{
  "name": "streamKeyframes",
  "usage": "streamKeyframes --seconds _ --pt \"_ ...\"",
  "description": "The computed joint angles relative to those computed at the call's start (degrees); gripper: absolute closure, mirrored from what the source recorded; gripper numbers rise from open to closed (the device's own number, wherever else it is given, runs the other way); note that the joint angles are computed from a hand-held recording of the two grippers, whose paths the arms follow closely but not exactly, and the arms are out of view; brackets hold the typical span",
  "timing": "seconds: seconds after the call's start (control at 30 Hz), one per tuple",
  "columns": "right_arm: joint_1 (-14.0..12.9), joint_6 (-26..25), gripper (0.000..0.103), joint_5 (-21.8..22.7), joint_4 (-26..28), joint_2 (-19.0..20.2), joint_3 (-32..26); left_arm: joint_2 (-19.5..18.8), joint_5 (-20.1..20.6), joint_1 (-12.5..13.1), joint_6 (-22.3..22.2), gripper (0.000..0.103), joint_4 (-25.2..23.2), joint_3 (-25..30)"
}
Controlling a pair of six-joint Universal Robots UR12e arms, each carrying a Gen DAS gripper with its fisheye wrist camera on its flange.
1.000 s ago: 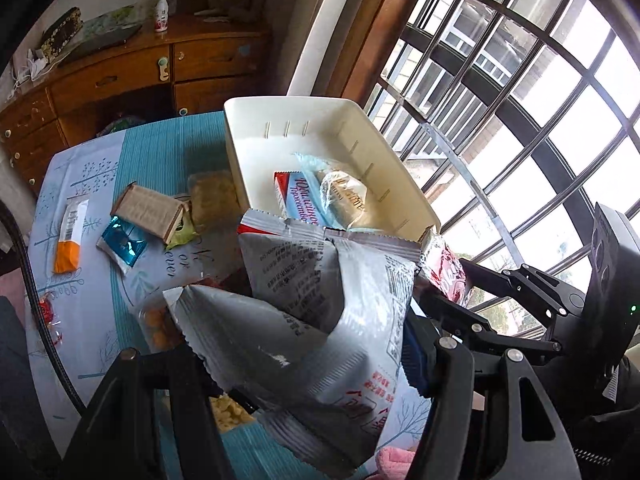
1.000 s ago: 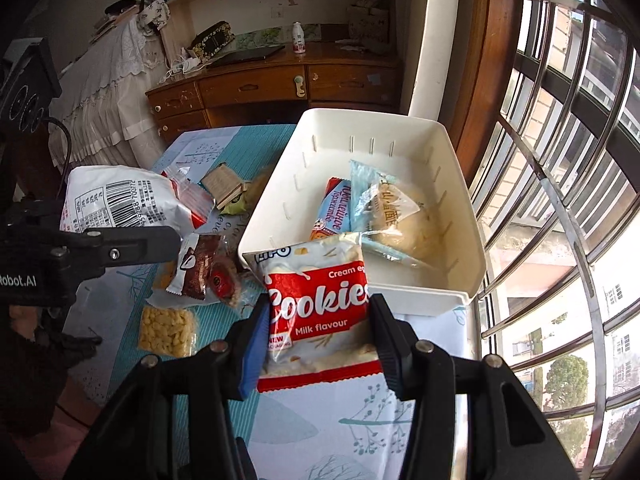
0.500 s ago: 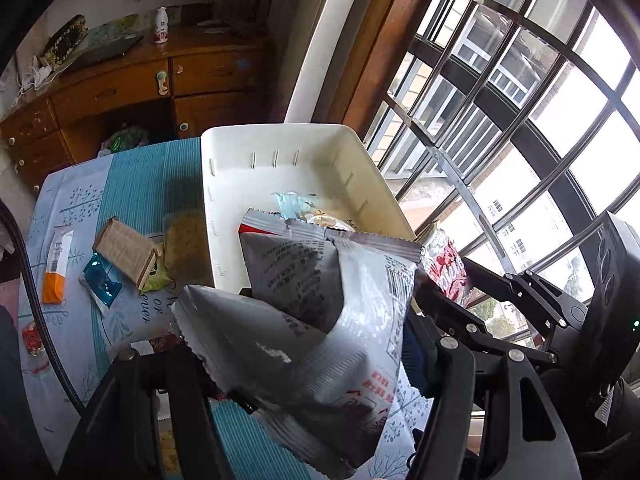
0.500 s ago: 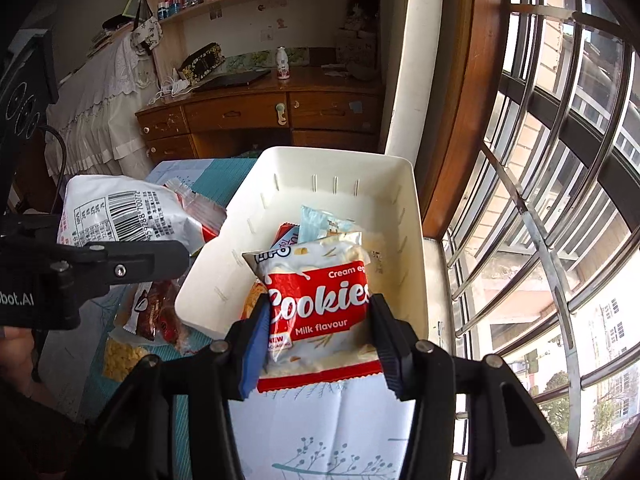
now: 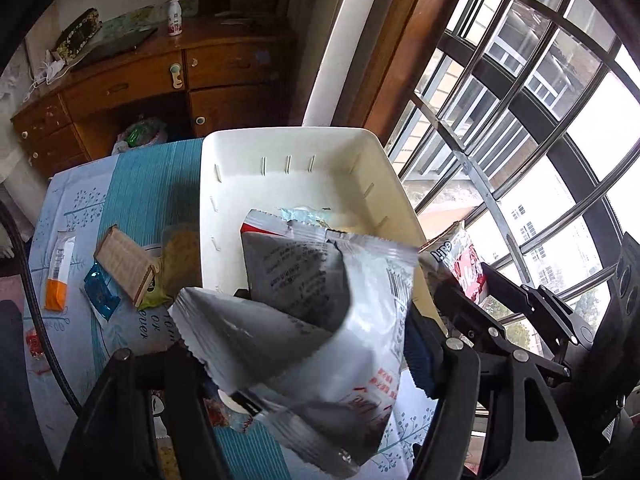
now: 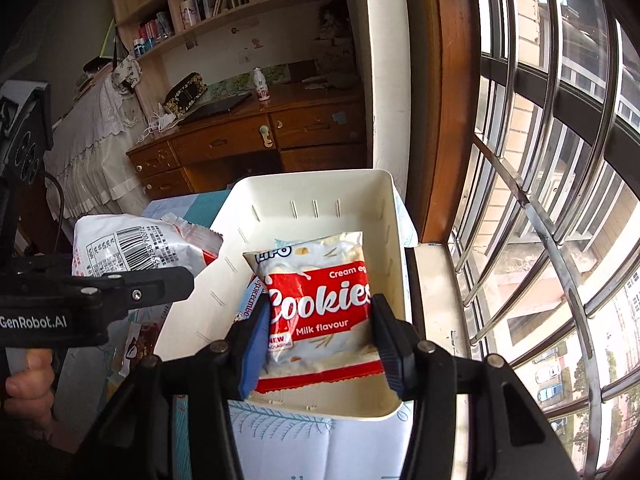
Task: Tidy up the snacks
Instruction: 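Drop both snacks into the white tray by opening both tools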
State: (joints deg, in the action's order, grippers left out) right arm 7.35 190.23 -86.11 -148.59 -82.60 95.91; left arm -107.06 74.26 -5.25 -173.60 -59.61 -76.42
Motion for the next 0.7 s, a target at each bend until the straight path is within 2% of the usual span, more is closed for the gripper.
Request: streamKeyframes --seconds 0.07,0.2,0.23,0.33,0.37,0.7 --pt "-0.26 0.33 0.053 0.95 -0.06 0.18 -0.06 -0.57 0.53 -0.19 -0.34 0.018 -1.37 0.96" --pt "-0.63 1.56 0.05 2.39 1.82 0.54 -0.5 -0.62 0.69 -0.28 -0.67 0.018 -1.79 1.2" --pt "-0.67 1.88 0.047 2.54 1.95 0.56 -0.52 -0.57 0.87 -0.28 -0.61 0.018 -1.83 1.2" --pt "-0.75 2.39 0.027 3.02 1.87 0.6 -0.51 -0.2 1.24 -0.13 -0.75 0.018 -1.57 0.86" --pt "-0.79 2.44 0.025 3.42 1.97 0.6 -0.54 -0.01 1.18 -0.01 -0.85 0.018 -1.35 0.66" --pt "-0.22 3.5 0.025 5.8 1.71 -0.02 -0.1 2.98 0.51 1.76 -1.98 0.018 0.9 -2.98"
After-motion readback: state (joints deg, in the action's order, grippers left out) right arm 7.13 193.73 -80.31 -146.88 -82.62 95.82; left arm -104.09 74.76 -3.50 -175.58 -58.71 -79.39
